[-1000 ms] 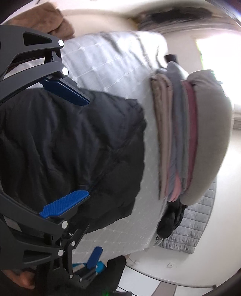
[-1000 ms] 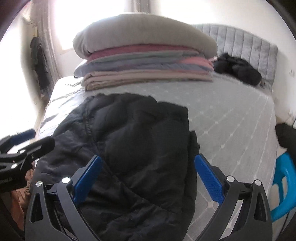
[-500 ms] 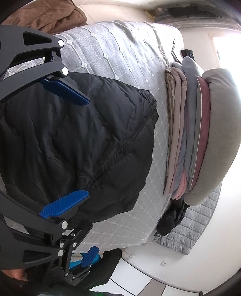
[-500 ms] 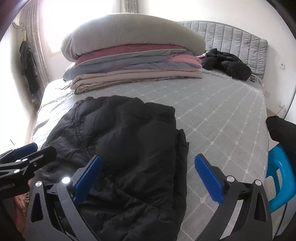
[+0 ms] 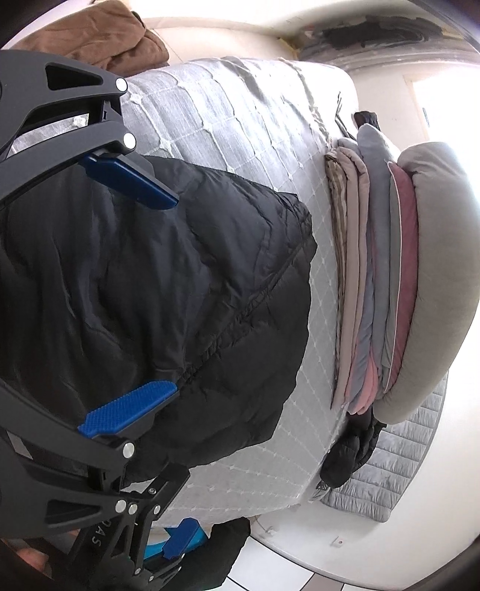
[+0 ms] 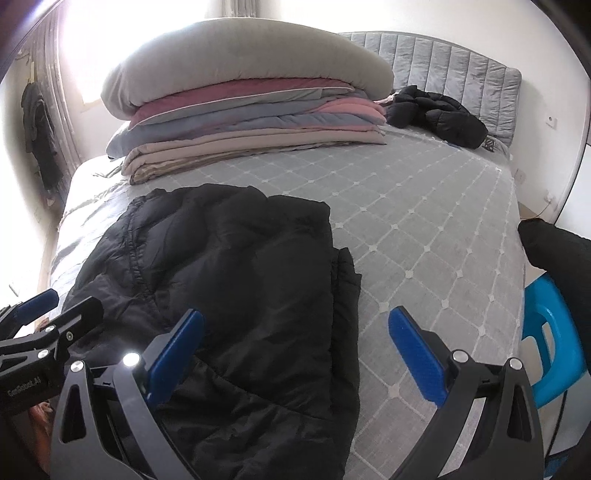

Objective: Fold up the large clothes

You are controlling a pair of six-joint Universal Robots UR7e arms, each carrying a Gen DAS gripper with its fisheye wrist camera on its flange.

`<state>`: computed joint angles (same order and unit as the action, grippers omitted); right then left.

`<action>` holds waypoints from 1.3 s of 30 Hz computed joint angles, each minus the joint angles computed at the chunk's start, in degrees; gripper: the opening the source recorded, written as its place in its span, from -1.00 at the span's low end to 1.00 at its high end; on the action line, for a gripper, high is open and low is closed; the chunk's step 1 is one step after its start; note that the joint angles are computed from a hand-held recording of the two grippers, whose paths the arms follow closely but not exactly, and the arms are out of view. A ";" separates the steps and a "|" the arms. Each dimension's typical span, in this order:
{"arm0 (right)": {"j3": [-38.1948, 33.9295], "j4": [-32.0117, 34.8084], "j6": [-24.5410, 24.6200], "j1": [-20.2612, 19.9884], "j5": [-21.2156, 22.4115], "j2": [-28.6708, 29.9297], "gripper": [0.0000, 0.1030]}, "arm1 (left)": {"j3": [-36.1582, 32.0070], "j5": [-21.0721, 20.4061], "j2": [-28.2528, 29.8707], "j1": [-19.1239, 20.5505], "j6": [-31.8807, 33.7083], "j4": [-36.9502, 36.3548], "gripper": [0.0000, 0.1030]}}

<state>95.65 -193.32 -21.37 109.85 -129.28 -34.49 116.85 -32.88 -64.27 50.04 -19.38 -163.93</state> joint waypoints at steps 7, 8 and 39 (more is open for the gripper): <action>0.10 -1.62 -0.82 0.35 -0.56 0.35 0.87 | -0.29 -0.16 -0.36 0.21 -1.78 3.38 0.75; 0.14 -1.61 -0.67 0.35 -0.62 0.31 0.87 | -0.38 -0.14 -0.37 0.24 -1.98 3.87 0.75; 0.53 -4.10 -1.89 0.84 -1.66 0.39 0.87 | -0.98 -0.16 0.16 0.19 -2.05 4.83 0.75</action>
